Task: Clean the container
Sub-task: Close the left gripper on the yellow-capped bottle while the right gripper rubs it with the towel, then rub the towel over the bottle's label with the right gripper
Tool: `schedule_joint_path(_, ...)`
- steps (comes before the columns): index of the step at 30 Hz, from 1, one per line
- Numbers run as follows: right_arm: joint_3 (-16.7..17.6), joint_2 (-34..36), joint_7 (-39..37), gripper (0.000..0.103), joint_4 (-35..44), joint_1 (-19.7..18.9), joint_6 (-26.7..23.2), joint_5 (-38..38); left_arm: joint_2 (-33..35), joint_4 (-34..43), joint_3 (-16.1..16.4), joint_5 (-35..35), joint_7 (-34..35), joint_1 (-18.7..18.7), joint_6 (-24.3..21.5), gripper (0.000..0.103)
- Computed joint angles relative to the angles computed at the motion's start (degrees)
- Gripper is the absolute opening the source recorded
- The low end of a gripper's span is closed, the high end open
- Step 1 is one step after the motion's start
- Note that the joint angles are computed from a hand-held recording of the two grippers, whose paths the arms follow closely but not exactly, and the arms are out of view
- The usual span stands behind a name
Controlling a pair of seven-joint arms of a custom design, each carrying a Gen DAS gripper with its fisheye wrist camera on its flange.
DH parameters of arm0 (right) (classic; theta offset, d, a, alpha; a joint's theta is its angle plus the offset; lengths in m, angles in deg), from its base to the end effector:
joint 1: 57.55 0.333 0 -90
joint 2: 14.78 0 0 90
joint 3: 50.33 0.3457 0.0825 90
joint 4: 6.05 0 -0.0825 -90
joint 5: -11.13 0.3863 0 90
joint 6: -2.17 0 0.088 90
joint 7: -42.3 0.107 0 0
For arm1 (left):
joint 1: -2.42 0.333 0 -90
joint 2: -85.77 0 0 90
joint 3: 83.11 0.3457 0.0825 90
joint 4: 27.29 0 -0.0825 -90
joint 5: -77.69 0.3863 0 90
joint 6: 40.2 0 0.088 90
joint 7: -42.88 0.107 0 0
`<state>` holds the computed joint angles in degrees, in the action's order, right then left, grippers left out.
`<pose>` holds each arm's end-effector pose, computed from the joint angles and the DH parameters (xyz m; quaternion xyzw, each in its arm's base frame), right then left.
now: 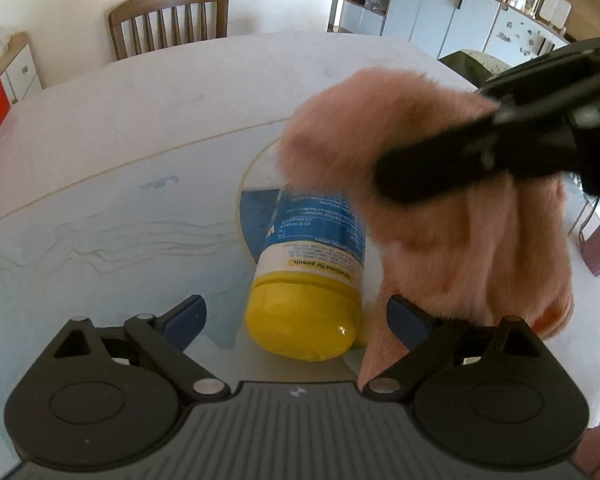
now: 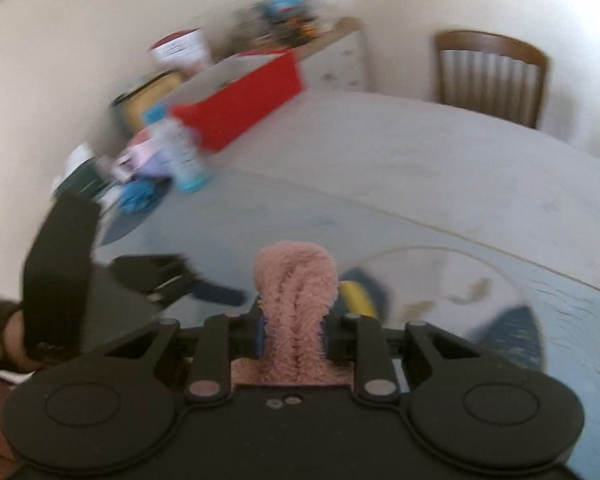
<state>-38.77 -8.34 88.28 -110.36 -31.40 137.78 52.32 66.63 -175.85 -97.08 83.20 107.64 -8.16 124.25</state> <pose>0.5023 0.3911 0.5518 -0.8940 0.2601 0.0539 0.3608 0.4053 -0.1960 0.4628 -0.6453 0.7021 -0.2535 0.1628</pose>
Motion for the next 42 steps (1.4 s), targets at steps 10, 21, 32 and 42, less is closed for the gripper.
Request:
schedule_joint_path(10, 1.36, 5.65, 1.25, 0.024, 5.98, 1.36, -6.45, -4.22, 0.6, -0.84, 0.55, -1.88, 2.91, -1.21, 0.74, 0.063)
schedule_joint_path(21, 0.8, 8.82, 6.76, 0.024, 8.44, 0.74, -1.96, -9.65, 0.29, -1.04, 2.6, -5.68, 5.77, -3.24, 0.18, 0.062)
schedule_joint_path(32, 0.88, 10.01, 12.99, 0.027, 7.82, -2.34, 1.01, -7.73, -0.39, -1.58, 1.62, -6.19, 5.91, -2.79, 0.21, 0.062)
schedule_joint_path(42, 0.77, 7.19, 12.61, 0.026, 3.83, -2.93, 3.02, -8.08, -1.68, -1.26, 6.61, -14.89, 12.41, -8.27, 1.14, 0.062)
